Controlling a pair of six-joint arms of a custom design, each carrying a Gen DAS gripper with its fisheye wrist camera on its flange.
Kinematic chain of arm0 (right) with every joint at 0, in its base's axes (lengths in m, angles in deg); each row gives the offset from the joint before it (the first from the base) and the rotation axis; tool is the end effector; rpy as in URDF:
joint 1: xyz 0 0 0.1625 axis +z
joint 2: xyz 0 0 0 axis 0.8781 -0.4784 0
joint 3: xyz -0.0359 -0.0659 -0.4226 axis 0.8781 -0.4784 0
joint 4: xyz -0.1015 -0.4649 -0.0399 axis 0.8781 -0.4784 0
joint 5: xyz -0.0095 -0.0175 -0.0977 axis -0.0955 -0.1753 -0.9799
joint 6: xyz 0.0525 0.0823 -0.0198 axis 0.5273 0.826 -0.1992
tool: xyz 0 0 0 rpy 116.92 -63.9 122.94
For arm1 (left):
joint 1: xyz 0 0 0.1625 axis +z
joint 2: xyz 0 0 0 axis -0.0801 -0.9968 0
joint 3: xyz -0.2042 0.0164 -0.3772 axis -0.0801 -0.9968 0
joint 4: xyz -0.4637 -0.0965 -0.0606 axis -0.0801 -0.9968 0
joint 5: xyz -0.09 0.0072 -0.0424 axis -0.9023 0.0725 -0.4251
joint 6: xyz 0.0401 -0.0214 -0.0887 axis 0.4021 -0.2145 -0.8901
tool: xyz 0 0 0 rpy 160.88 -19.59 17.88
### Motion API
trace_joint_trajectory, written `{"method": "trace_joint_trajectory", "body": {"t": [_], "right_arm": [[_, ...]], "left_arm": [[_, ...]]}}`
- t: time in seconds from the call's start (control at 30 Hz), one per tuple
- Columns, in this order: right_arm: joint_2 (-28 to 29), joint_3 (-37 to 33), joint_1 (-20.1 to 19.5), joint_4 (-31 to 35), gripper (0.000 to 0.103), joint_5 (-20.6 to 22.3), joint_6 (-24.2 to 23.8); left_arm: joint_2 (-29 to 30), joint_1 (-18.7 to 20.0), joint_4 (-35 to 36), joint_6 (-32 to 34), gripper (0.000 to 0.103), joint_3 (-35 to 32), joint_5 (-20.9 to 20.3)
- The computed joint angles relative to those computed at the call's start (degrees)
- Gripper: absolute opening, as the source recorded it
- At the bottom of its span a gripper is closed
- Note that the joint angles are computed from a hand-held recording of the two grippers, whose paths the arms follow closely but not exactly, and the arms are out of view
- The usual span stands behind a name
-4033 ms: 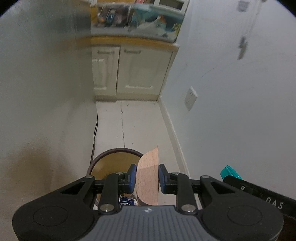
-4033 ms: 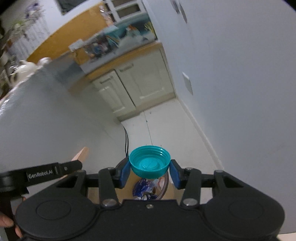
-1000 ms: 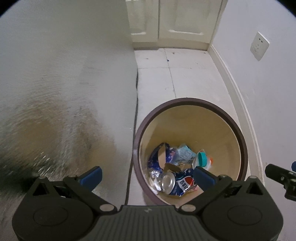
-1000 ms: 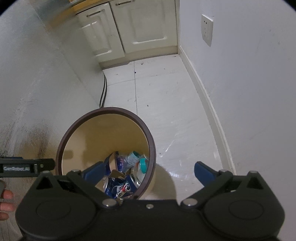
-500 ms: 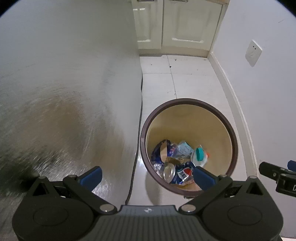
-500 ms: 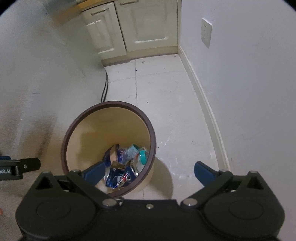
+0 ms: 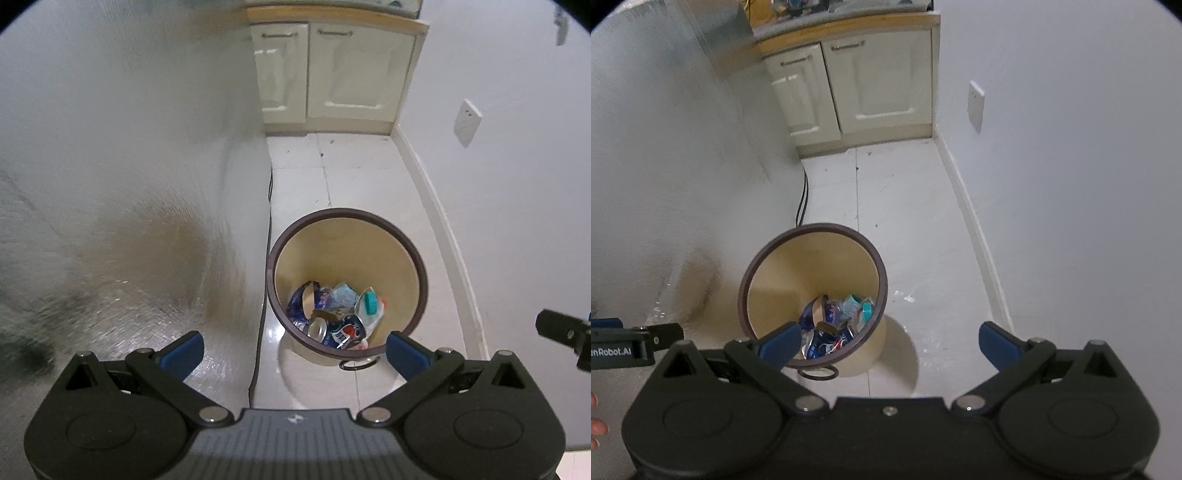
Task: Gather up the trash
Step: 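Raise both open tools up away from the wastebasket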
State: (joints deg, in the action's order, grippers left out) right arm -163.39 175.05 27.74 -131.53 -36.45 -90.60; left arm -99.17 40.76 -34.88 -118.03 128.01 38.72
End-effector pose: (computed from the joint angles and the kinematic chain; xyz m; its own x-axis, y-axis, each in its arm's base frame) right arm 0.0706 -0.6196 0.4604 -0.7729 0.0399 0.6332 -0.3226 0.8346 -0.4464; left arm -0.5077 -0.6298 0.0583 -0.7007 0.0135 -0.7134 0.3541 0.8746 -0.3313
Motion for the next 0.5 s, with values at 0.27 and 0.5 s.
{"method": "trace_joint_trajectory", "body": {"t": [0.27, 0.5], "right_arm": [[-5.89, 2.55, 3.38, 0.55, 0.103, -1.23, 0.31], [-10.76, 4.46, 6.22, 0.55, 0.103, -2.55, 1.02]], "left_arm": [[-3.14, -3.84, 0.28, -0.95, 0.103, 1.97, 1.64], [-5.37, -6.98, -0.81, -0.71, 0.103, 2.89, 3.29]]}}
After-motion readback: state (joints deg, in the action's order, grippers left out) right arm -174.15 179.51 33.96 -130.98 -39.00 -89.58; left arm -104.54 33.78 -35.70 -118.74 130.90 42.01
